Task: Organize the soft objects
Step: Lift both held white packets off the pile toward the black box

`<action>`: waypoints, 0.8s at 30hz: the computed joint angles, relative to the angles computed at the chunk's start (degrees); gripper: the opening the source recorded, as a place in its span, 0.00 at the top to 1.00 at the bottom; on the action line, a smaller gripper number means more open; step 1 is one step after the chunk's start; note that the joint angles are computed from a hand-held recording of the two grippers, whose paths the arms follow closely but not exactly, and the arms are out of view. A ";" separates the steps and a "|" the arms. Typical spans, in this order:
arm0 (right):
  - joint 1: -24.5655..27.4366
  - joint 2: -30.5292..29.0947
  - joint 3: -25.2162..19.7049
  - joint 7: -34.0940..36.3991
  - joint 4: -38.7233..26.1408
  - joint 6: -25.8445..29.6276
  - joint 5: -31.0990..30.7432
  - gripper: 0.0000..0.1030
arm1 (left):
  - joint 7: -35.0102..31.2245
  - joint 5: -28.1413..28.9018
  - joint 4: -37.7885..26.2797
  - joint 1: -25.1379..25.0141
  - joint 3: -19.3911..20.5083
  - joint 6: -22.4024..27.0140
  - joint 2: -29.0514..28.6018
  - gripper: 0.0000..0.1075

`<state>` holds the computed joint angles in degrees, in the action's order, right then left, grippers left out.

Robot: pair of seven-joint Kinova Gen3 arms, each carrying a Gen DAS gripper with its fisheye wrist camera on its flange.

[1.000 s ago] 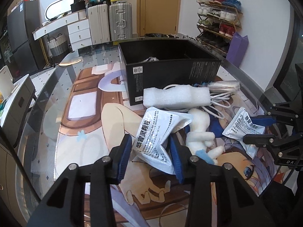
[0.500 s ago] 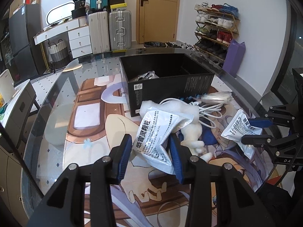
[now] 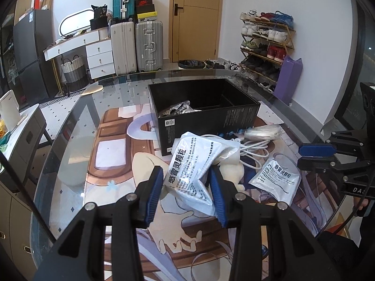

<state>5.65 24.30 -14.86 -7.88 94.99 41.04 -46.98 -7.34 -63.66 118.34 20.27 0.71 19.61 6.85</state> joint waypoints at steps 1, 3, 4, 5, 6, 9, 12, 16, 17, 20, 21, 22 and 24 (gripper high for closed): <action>-1.28 0.11 1.08 -1.12 -0.15 -0.38 1.06 0.78 | -0.21 0.14 -0.01 -0.09 0.02 -0.04 0.05 0.64; -1.93 0.51 1.18 -2.73 -0.47 -0.59 3.04 0.78 | -0.30 0.23 0.00 -0.04 0.01 0.02 0.13 0.64; -2.16 0.67 1.10 -3.01 -0.44 -1.02 3.59 0.78 | -0.37 0.30 -0.09 -0.04 -0.01 0.07 0.25 0.64; -2.67 0.64 1.18 -3.69 -0.32 -1.63 4.43 0.78 | -0.39 0.34 -0.11 -0.01 -0.06 0.05 0.31 0.64; -3.25 0.72 1.31 -4.55 -0.27 -2.15 5.41 0.76 | -0.40 0.35 -0.11 0.03 -0.11 0.05 0.31 0.64; -4.86 1.20 1.56 -7.28 0.08 -4.09 8.56 0.57 | -0.88 0.90 -0.14 -0.01 -0.19 -0.04 0.36 0.64; -5.90 2.36 1.66 -10.75 -0.71 -4.46 11.45 0.56 | -0.81 0.84 -0.14 0.15 -0.37 -0.06 0.39 0.64; -5.92 3.48 0.63 -13.45 -1.42 -4.12 13.78 0.45 | -0.86 0.87 -0.10 0.20 -0.54 -0.28 0.40 0.64; -5.92 3.65 0.25 -13.56 -1.40 -4.18 14.22 0.43 | -0.67 0.71 -0.06 0.24 -0.62 -0.35 0.42 0.64; -6.09 3.69 -0.42 -13.97 -0.96 -4.95 15.18 0.41 | -0.64 0.74 -0.11 0.33 -0.63 -0.20 0.47 0.64; -6.80 3.44 -0.13 -14.75 -0.49 -5.92 15.97 0.41 | -0.54 0.70 -0.12 0.36 -0.65 -0.19 0.51 0.64; -7.68 3.36 0.32 -15.72 -0.17 -6.93 17.02 0.41 | -0.52 0.69 -0.09 0.37 -0.66 -0.22 0.54 0.64; -7.43 3.48 -0.46 -16.21 0.24 -7.89 17.70 0.42 | -0.27 0.42 -0.02 0.42 -0.75 -0.35 0.52 0.64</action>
<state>-1.78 27.79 -15.32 -24.08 95.23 33.15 -29.29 -7.62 -63.24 118.31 20.69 -0.04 19.25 7.38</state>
